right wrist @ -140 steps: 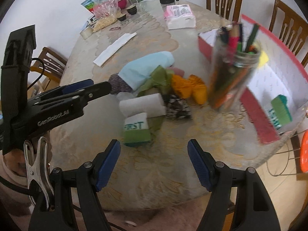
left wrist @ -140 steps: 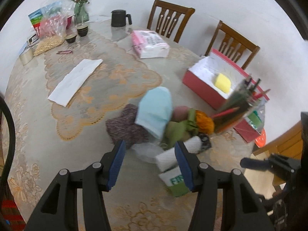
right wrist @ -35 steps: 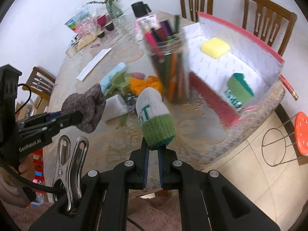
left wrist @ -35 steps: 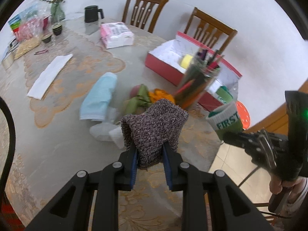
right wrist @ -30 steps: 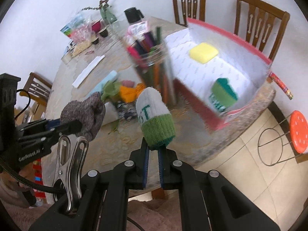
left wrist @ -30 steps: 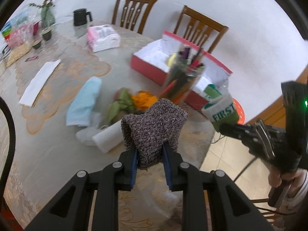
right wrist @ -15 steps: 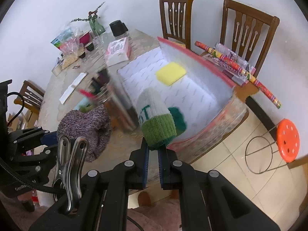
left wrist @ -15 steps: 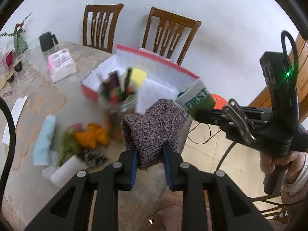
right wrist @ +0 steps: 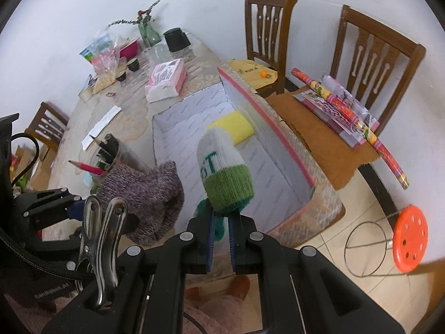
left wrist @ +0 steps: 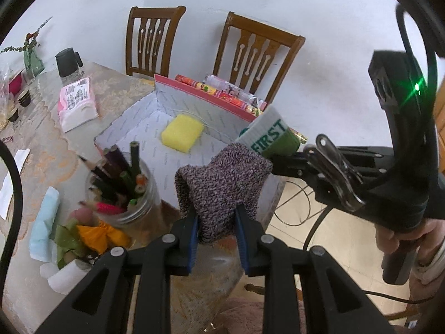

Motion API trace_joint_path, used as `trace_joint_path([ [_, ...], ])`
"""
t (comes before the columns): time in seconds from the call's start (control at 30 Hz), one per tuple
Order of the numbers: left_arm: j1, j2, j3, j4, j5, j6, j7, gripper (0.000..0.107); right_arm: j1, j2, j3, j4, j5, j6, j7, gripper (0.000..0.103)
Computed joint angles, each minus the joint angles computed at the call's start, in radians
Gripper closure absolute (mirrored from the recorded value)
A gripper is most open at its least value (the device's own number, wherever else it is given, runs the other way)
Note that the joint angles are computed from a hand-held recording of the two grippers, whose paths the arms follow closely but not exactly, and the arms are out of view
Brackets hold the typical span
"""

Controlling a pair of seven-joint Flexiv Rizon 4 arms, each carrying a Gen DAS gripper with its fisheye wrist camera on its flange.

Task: Organize soft objects
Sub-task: 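Lower and release the brown sock into the box while the right releases the FIRST sock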

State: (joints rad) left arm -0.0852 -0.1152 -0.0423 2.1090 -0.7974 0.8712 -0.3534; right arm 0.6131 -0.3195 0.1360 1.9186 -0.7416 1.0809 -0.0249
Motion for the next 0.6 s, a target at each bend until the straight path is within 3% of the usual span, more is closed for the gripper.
trace_joint_path([
  [0.4, -0.037, -0.031, -0.028, 0.001, 0.038, 0.117, -0.130, 0.081, -0.052, -0.043, 0.006, -0.028, 0.112, 0.067, -0.242, 0.093],
  [0.6, -0.044, -0.037, -0.034, 0.003, 0.068, 0.144, -0.177, 0.076, -0.058, -0.053, 0.001, -0.033, 0.161, 0.086, -0.322, 0.093],
])
